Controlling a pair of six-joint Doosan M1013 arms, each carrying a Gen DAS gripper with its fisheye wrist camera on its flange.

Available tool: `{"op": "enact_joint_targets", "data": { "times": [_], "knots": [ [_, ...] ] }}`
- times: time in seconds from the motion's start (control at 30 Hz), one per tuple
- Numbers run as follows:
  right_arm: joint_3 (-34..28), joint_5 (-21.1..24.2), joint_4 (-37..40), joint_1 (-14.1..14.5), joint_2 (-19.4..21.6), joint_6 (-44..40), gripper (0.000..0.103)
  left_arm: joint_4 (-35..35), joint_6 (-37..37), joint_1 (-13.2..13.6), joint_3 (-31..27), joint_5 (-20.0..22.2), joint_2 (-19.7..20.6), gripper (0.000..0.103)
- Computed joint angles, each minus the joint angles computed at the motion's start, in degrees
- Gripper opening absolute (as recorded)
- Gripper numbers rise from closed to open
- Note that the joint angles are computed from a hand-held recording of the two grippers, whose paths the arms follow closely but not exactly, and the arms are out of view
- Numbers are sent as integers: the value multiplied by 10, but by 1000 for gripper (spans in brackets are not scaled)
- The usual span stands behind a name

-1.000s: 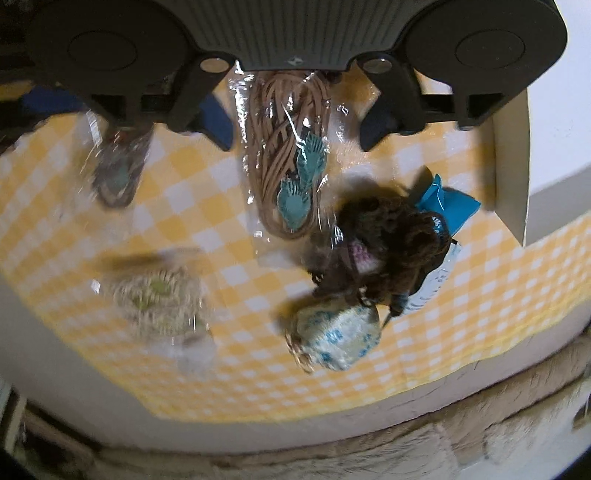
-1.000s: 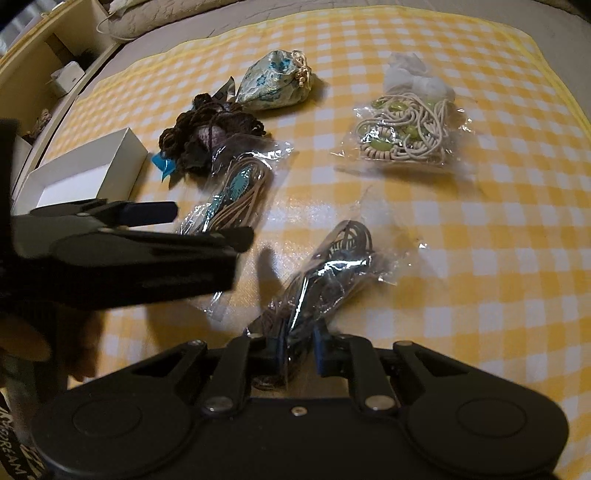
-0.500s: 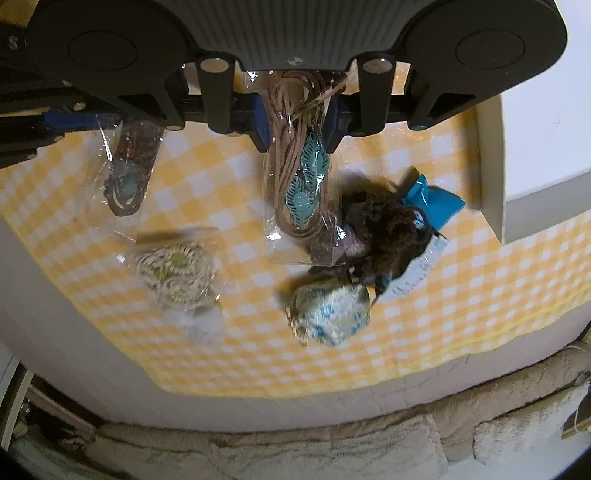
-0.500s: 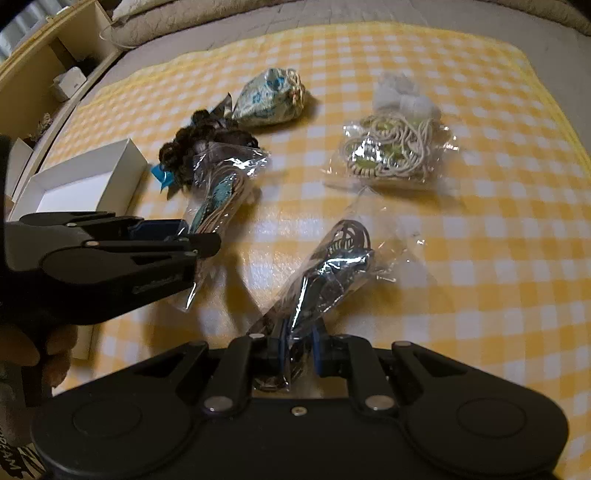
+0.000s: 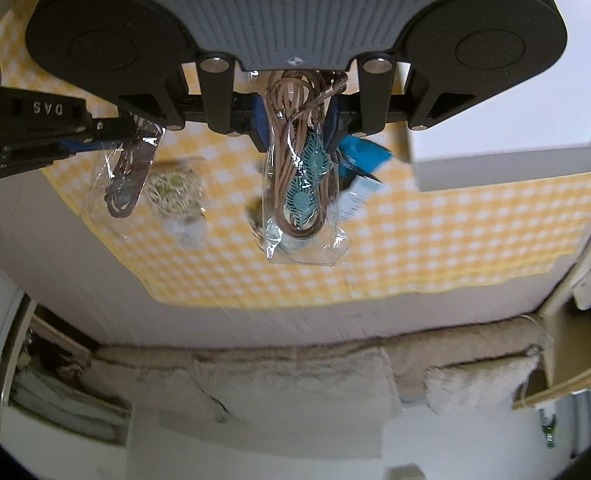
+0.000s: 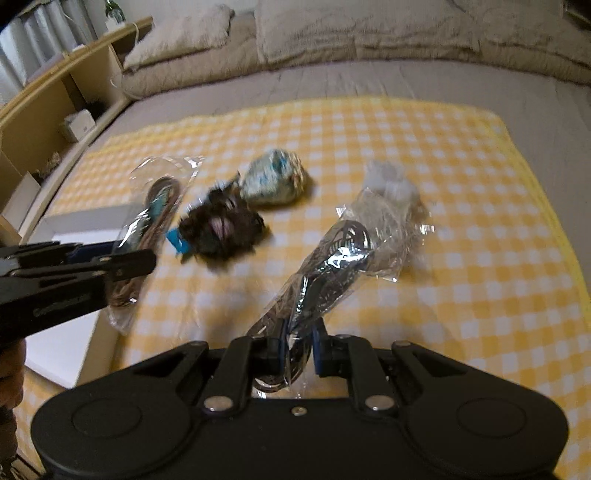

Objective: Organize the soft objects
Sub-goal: 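Lower both bags into the white box and open both tools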

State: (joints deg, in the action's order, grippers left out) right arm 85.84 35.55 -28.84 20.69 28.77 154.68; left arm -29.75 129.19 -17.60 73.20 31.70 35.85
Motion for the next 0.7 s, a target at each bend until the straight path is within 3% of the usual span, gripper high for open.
{"op": "enact_joint_targets", "data": {
  "times": [0.33, 0.7],
  "knots": [
    [-28, -46, -75, 20, 6, 6, 14, -23, 1, 35, 27, -50, -26, 33],
    [-98, -65, 3, 35, 47, -133, 14, 55, -82, 65, 35, -60, -35, 33]
  ]
}}
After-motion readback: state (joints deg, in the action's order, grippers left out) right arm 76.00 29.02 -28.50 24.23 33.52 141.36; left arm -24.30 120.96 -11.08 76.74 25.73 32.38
